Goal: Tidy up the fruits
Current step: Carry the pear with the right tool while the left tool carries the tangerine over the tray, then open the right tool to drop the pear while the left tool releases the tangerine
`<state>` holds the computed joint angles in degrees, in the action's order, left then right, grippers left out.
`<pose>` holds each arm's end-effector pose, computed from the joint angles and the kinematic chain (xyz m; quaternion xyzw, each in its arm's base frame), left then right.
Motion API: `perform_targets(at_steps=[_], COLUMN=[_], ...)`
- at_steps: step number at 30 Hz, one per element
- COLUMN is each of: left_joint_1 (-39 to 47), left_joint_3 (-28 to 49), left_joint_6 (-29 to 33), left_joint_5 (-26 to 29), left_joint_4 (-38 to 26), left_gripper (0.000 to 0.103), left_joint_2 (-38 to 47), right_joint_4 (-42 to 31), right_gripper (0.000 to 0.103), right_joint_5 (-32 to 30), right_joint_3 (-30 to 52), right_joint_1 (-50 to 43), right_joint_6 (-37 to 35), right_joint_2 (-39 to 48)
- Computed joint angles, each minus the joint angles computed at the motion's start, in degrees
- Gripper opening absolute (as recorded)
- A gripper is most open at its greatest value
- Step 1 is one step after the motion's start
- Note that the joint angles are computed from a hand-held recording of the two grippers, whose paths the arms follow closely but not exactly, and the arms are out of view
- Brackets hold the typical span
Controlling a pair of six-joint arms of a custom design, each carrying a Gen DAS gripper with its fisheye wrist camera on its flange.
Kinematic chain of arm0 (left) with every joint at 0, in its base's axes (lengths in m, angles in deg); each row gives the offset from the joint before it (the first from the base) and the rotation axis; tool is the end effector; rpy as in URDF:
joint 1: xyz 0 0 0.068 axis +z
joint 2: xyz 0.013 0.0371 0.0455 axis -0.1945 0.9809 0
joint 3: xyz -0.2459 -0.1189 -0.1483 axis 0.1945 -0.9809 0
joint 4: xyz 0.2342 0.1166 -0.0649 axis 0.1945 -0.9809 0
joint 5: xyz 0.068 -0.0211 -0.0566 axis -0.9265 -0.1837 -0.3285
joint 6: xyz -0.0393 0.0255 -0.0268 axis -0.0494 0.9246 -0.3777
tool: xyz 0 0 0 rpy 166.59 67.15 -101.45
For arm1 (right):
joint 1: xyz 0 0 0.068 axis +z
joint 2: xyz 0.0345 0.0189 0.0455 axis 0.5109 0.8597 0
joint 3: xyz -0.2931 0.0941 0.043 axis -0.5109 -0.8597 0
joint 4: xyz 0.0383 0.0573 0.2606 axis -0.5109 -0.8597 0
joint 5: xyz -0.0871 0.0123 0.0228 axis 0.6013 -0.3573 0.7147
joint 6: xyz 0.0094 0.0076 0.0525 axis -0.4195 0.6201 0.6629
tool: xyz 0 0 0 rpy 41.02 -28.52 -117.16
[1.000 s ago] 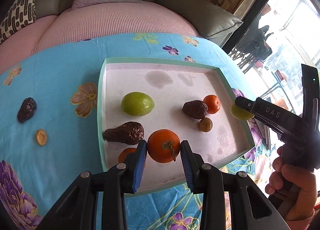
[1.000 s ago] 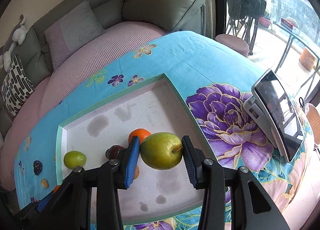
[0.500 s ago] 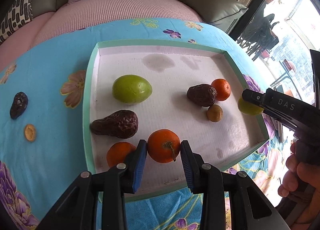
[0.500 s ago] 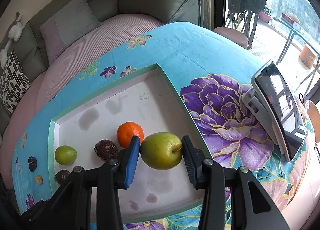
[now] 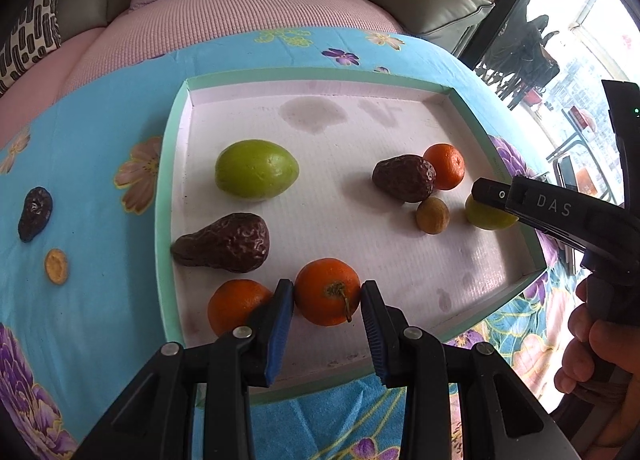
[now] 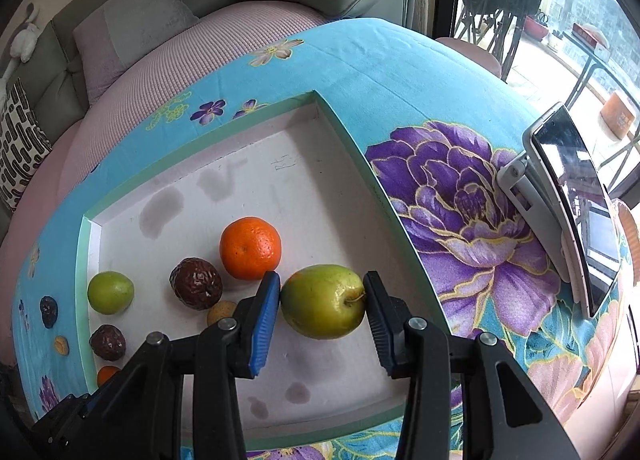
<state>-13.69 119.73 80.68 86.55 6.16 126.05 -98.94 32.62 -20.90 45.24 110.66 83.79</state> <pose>0.3335 -0.0268 0.2206 0.1930 0.9522 -0.1503 0.1832 0.3140 0.0723 0.2462 0.2619 0.9387 -0.0141 0.2236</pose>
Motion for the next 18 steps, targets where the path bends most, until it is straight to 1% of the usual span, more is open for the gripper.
perform_targets(at_steps=[5, 18], left_joint_1=[-1.2, -1.5], left_joint_3=[-1.1, -0.4], left_joint_6=[0.6, 0.6], left_joint_5=[-2.1, -2.9], left_joint_4=[1.3, 0.6], left_gripper=[0.037, 0.038], left_joint_2=[-1.2, -1.0], right_joint_4=[-0.3, -0.5], right_gripper=[0.045, 0.045], right_joint_5=[0.2, 0.3], right_joint_3=[0.4, 0.6], right_joint_1=[0.2, 0.2], right_joint_6=[0.0, -0.1], right_joint_2=[0.3, 0.5])
